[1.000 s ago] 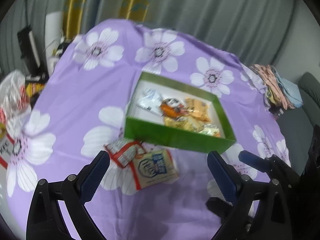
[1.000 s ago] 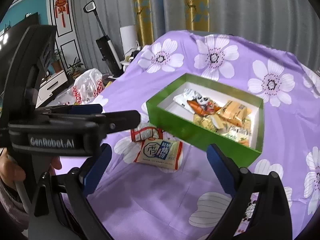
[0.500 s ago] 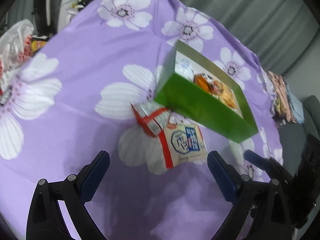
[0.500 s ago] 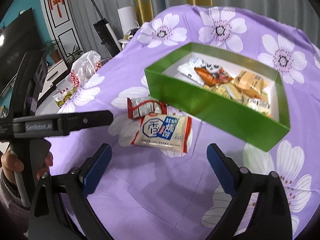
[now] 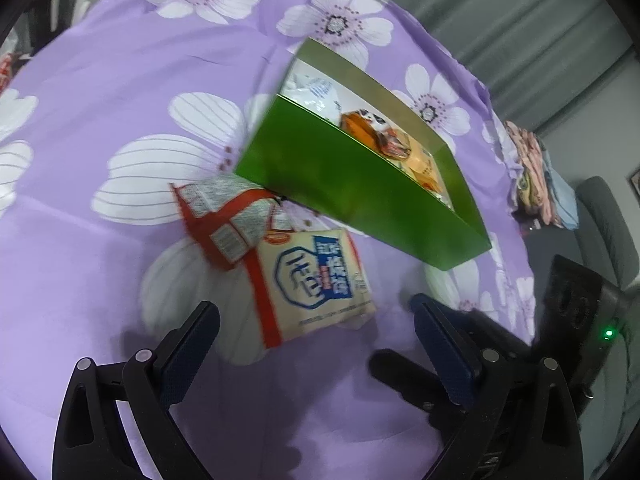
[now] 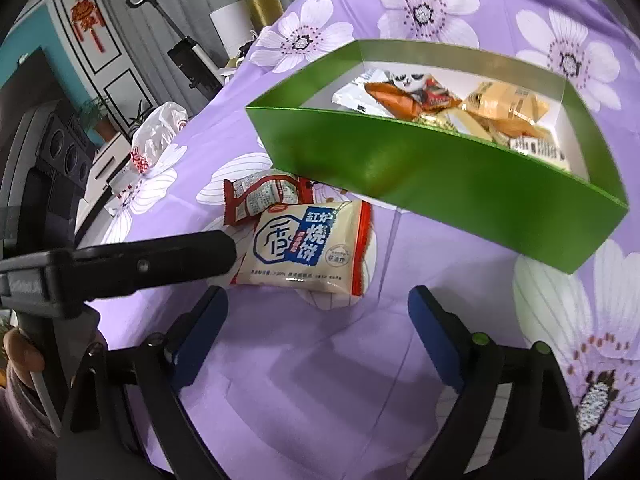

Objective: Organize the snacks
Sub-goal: 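Withdraw both grippers and move toward the white-and-blue biscuit packet, then close both grippers on the white-and-blue biscuit packet, then lift the biscuit packet and carry it over the green box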

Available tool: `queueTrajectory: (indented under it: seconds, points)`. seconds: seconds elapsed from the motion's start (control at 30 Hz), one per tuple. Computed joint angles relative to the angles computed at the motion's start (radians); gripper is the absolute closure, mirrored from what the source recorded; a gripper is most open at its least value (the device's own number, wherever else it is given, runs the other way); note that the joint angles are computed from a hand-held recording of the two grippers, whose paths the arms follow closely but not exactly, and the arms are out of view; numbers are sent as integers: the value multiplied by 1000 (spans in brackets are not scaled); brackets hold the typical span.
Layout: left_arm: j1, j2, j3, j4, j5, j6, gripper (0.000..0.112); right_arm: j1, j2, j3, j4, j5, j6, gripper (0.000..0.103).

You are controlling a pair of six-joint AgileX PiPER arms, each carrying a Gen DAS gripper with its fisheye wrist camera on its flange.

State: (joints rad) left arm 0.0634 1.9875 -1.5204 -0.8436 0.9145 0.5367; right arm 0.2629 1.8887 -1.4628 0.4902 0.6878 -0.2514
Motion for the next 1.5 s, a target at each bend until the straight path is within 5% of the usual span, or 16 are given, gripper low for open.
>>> queueTrajectory:
  seconds: [0.23,0.67,0.77,0.9,1.5]
  points:
    - [-13,46,-54,15,13,-34,15,-16,51,-44,70,15,-59,18]
    - [0,137,-157,-21,99,-52,37,-1,145,-158,83,59,-87,28]
    - [-1,137,-160,-18,103,-57,39,2,150,-164,73,57,-82,42]
    - [0,149,-174,-31,128,-57,56,-3,143,-153,46,42,-61,60]
    - [-23,61,-83,8,74,-47,74,-28,-4,48,146,-42,-182,85]
